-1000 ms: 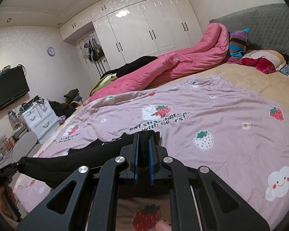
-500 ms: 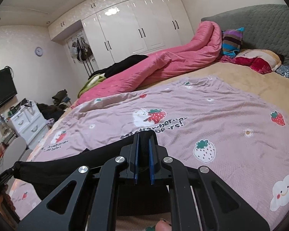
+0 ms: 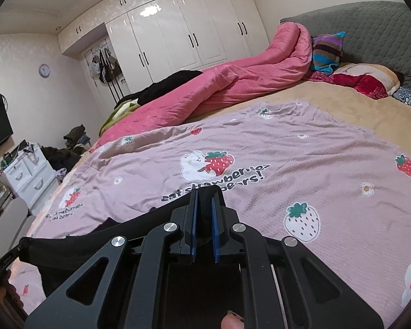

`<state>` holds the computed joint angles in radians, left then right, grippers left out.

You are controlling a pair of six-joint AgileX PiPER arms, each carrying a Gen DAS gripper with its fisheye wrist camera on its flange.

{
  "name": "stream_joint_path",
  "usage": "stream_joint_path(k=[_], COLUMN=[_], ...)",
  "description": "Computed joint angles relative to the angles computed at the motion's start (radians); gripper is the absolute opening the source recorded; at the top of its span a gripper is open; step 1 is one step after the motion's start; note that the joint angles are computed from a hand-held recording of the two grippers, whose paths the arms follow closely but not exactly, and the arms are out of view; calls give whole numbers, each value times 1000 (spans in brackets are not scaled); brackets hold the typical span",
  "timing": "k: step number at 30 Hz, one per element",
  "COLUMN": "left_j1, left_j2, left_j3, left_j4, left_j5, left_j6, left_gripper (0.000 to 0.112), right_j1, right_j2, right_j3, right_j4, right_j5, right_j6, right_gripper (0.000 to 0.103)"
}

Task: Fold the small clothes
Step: 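Lift the hem with both tools and fold it over toward the collar, then open the right tool on the folded edge while the left tool lays its hem down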

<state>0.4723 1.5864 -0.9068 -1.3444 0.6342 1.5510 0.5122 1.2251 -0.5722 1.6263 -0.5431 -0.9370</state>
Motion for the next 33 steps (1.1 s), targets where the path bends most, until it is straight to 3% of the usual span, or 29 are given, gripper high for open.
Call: stream_joint_path(k=[13,26,29,31,33], left_j1=[-66,-109,-110,-109,-98], left_j2=[77,118,111,99,87], left_j3=[-11,-25,-17,-6,0], left_j4=[-39,-31,-33,-53,-62], left_j5=[-90,-148,-153,-162,-149], left_j6=[39,33,40,60,67], left_gripper=[3,5,6,17,19], right_j1=[-99,-127,-118,-120,-127], right_j2=[160,265,270,264,244], right_j3=[-25,-71,-73,-69,-52], right_j4=[-128,-93,-49,-44,-57], right_j5=[94,124,102,101,105], right_j6=[105,67,30,27,54], right_gripper=[8,9,16,21,28])
